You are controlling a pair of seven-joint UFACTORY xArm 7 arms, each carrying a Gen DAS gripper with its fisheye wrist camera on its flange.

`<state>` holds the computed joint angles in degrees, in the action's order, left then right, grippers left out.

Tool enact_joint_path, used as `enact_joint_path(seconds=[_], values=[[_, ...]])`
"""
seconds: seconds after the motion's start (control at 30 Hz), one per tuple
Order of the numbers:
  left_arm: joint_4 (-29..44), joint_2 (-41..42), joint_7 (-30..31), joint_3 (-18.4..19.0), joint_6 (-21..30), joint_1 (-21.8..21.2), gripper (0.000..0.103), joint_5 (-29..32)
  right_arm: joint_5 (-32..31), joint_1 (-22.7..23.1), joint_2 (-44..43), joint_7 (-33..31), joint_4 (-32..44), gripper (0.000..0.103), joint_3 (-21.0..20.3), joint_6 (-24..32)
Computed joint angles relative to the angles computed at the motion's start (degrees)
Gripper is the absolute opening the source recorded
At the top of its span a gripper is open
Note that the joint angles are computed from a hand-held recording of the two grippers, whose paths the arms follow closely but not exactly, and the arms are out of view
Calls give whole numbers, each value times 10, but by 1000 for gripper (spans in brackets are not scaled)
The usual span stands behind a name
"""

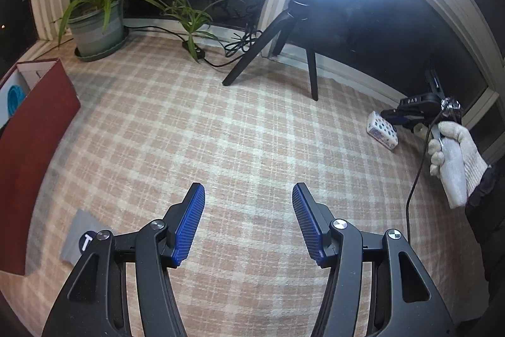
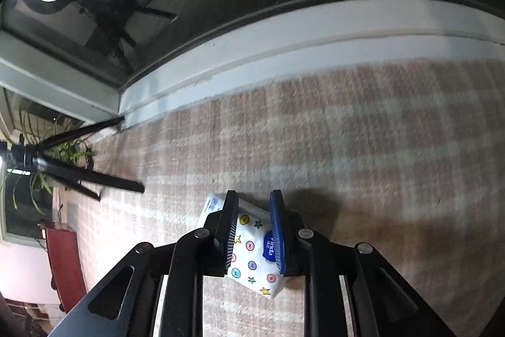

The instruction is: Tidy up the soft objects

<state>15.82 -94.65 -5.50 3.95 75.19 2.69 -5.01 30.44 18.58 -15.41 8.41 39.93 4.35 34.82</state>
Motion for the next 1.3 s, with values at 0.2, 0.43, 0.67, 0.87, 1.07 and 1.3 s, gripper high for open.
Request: enact_joint_path(seconds=[0.2,0.43,0.67,0.87,1.07,1.3], values=[[-2,-17,9,26,19,19,57,13,29,28,-33,6,-33,18,10,-1],[-2,-57,39,69,62,51,57,36,56,75,-113,94,-107,18,39,-25],[1,-94,98,153,126,116,57,86,52,139,-201,236,-177,25,71,-52],[19,-92,166,228,155,176,57,137,70,230,-223,300,-209,28,78,-106],[45,-59,249,302,156,228,57,187,-36,224,-172,360,-162,37,129,-113],[59,13,348,362,137,252,57,215,-151,208,-87,392,-91,51,152,-115]])
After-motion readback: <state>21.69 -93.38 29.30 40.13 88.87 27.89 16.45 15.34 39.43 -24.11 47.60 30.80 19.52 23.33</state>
